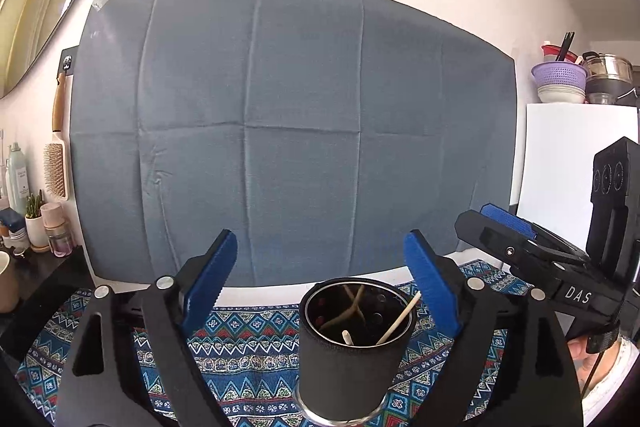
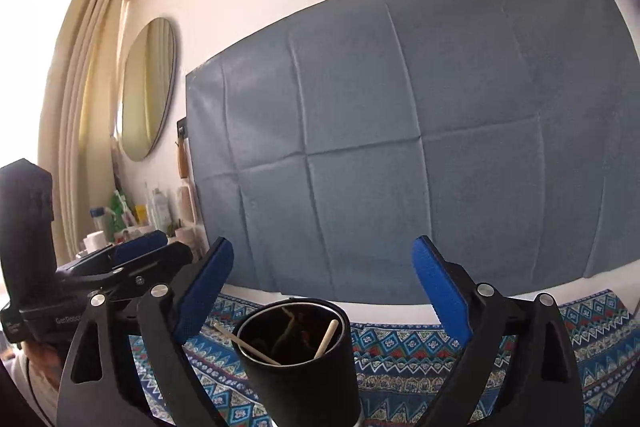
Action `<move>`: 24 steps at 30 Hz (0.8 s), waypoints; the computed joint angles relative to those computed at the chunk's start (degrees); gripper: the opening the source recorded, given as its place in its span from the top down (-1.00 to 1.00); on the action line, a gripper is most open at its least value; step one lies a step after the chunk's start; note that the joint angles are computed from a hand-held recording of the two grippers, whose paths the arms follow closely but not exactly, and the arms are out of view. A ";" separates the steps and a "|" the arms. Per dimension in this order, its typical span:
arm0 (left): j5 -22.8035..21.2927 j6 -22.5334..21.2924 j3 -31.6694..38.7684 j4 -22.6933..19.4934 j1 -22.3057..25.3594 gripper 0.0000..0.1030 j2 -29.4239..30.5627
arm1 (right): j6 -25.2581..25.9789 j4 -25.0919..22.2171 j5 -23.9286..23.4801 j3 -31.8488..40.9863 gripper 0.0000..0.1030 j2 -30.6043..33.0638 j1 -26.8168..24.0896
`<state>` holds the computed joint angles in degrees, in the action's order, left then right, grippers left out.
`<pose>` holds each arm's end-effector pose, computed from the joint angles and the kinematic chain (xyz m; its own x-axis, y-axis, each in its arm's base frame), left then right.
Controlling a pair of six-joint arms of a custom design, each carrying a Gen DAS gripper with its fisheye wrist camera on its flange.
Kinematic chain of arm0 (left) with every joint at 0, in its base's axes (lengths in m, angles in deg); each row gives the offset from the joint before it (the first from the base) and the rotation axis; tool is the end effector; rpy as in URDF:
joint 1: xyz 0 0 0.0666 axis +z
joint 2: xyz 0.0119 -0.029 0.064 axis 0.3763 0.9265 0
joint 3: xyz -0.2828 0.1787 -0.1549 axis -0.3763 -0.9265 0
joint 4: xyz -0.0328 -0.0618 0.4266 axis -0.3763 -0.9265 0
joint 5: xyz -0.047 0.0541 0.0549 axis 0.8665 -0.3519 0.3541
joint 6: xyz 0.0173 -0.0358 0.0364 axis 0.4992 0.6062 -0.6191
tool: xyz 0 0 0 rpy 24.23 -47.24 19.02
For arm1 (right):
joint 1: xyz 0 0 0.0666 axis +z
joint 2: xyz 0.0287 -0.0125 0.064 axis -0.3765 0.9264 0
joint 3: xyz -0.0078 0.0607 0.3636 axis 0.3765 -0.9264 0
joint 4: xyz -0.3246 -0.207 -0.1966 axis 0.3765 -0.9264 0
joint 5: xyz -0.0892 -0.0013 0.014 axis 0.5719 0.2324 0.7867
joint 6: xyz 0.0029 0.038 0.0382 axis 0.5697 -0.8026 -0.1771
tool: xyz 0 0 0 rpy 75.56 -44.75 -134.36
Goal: Organize utensils
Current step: 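Open the left gripper over the black cup while the right gripper releases its stick, then move both open grippers back down to the remaining wooden sticks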
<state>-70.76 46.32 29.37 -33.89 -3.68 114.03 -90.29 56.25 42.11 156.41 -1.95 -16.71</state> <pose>0.4960 -0.2251 0.5265 -0.1265 -0.0089 -0.9919 0.0570 0.9982 -0.0162 0.5497 0.0702 0.5310 -0.1537 0.1202 -0.9808 -0.5788 0.7935 0.1879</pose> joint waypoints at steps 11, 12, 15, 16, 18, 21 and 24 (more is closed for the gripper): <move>-6.35 -1.10 -0.43 -7.49 -2.93 -0.87 -3.71 | 1.71 -11.84 1.25 0.43 -0.76 -4.27 -1.29; -6.61 -1.13 -0.80 -8.00 -3.09 -0.88 -4.17 | 2.22 -12.67 1.40 0.29 -0.76 -4.69 -1.34; -5.54 -0.27 -0.76 -11.77 -3.15 -0.89 -4.86 | 4.22 -14.64 3.72 -0.75 -0.77 -6.30 -1.10; -5.46 -0.11 -0.61 -13.41 -3.23 -0.89 -4.95 | 5.00 -15.47 4.28 -1.00 -0.77 -6.69 -0.99; -5.64 0.09 -0.81 -15.62 -3.29 -0.89 -5.12 | 6.91 -17.76 5.33 -1.14 -0.77 -7.19 -0.69; -4.82 1.54 -1.24 -19.37 -3.18 -0.89 -5.39 | 10.93 -24.13 7.26 -0.06 -0.77 -6.79 0.07; -5.66 2.79 -2.28 -21.71 -3.39 -0.89 -5.56 | 13.38 -29.60 8.75 0.63 -0.77 -6.03 0.55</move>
